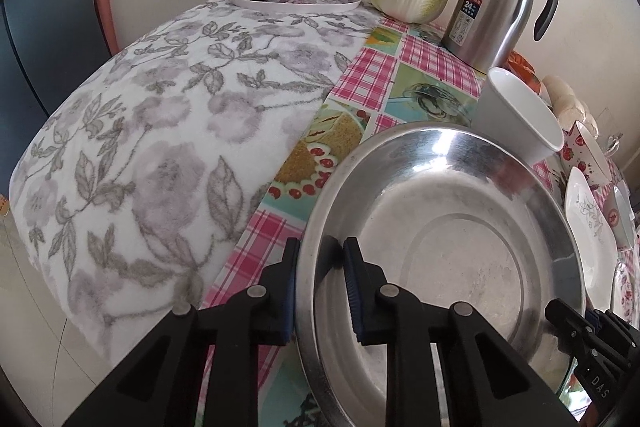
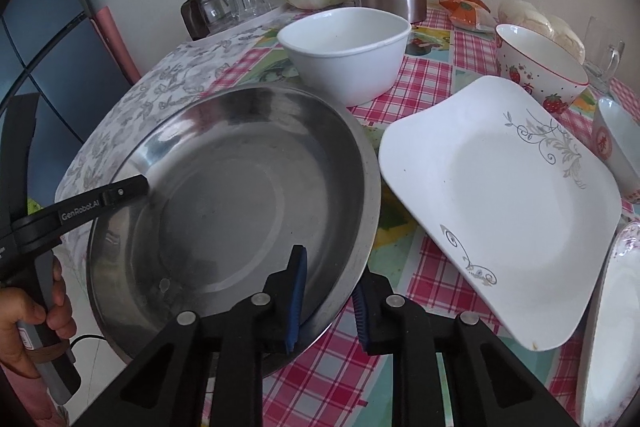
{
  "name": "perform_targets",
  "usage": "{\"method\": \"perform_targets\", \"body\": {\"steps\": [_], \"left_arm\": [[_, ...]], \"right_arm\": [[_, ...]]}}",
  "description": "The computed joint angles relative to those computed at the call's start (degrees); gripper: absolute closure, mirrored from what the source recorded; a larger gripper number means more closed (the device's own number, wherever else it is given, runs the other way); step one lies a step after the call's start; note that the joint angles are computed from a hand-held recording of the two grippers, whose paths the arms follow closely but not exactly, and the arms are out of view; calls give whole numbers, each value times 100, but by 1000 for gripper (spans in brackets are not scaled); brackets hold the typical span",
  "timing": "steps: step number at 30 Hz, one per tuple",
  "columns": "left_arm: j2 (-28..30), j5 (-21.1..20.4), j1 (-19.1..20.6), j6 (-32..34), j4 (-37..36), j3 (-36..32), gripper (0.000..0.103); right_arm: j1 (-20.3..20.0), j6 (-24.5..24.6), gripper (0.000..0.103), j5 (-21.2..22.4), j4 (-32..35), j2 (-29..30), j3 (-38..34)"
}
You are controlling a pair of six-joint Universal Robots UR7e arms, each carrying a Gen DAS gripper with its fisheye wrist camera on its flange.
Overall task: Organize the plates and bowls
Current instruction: 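Lift the steel plate with both grippers and carry it across the table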
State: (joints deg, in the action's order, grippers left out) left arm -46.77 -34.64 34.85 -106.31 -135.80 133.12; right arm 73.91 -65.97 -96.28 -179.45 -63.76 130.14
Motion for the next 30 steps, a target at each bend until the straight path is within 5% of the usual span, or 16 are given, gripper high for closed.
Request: {"method": "perform_targets", "body": {"steps": [10, 20, 30], "left_arm": [[-508, -122, -687, -1012, 1456, -155, 82], [-483, 307, -1029, -1277, 3231, -1319, 82], [284, 945, -893, -194, 2661, -2434, 82]], "right_arm": [[-122, 17, 80, 446, 651, -805, 268], [-376, 463, 80, 1334, 1365, -1689, 142], [-866, 930, 80, 2227, 1528, -2139, -318]]}}
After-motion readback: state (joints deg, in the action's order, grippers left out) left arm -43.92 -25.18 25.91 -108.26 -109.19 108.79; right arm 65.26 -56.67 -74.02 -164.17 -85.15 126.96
